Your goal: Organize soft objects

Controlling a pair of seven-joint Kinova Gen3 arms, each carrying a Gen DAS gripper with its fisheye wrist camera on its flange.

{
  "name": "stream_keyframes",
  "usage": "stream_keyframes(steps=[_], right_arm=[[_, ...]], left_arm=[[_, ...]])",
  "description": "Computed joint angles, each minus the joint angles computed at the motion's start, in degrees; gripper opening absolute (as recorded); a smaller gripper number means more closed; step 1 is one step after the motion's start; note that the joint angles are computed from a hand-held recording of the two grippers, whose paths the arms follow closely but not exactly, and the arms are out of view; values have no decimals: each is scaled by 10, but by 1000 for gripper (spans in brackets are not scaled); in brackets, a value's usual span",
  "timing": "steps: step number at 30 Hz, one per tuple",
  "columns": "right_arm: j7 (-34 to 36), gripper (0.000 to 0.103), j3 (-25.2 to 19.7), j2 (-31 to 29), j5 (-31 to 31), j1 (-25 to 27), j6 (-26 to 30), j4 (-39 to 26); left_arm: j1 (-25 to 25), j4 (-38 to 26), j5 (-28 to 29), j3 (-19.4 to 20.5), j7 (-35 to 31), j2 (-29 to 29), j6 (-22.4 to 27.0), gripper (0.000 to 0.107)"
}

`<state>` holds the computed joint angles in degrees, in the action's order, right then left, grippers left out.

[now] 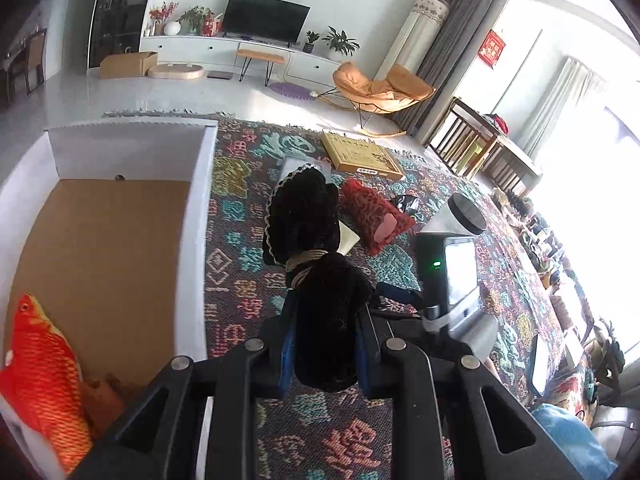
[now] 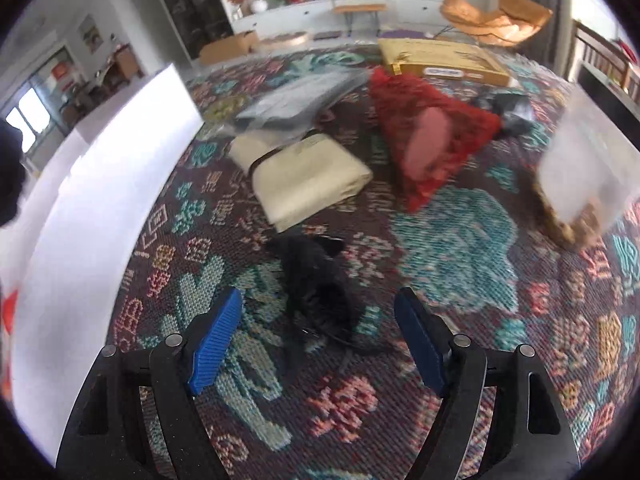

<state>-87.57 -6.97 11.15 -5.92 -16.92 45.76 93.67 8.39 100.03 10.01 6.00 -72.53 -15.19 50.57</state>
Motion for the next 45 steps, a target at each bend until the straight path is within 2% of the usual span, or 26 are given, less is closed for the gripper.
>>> stream_keyframes(steps=[1,2,4,6,8,13,15,19,23,26,27,28,30,32,35,39,41,45], right_arm=[[-14,80,12,3,23,-26,2,1],[-26,72,31,3,47,-53,2,1],[-64,39,51,-3,66,-77,-1,5],[-70,40,47,-5,54,-59,12,1],[-63,40,17,-11,33,-13,22,0],[14,40,-68,-66,-69,112,24,22],[34,40,-86,-80,-114,137,44,9],[64,40,-95,-100,-200,132,83,-37],[60,40,-122,-94,-257,87,124,-102],[53,41,-145,-77,-266,40,129,-129],[55,43,-151,-72,-268,28,122,-125],[54,44,-150,-70,-268,12,112,-115],[33,75,-155,-62,-244,-9,99,-102],[22,75,-148,-67,-239,-12,93,-80],[22,75,-145,-91,-243,19,74,-37],[-14,76,-145,-143,-163,63,21,30],[-37,76,-132,-162,-116,77,-1,68],[-98,76,-115,-168,-25,122,-26,131]], left_arm=[[-3,-1,-4,-7,-5,-9,11,23],[-6,-1,-8,-13,-11,-17,21,23],[-15,2,-18,-22,-19,-33,38,24],[-24,8,-25,-32,-30,-45,53,24],[-32,18,-26,-47,-44,-58,66,24],[-62,44,-41,-78,-83,-78,98,24],[-73,55,-45,-90,-99,-83,107,24],[-97,68,-55,-97,-118,-92,119,24],[-119,75,-79,-88,-123,-112,131,26],[-136,70,-94,-84,-111,-122,151,37],[-140,69,-96,-88,-108,-123,160,57],[-140,67,-97,-95,-103,-122,169,84],[-151,73,-93,-106,-104,-129,167,96],[-156,74,-91,-120,-105,-133,173,96],[-164,84,-82,-130,-100,-145,164,96],[-161,95,-58,-122,-85,-161,138,96],[-151,94,-41,-106,-74,-163,119,96],[-116,89,-17,-41,-48,-159,81,96]])
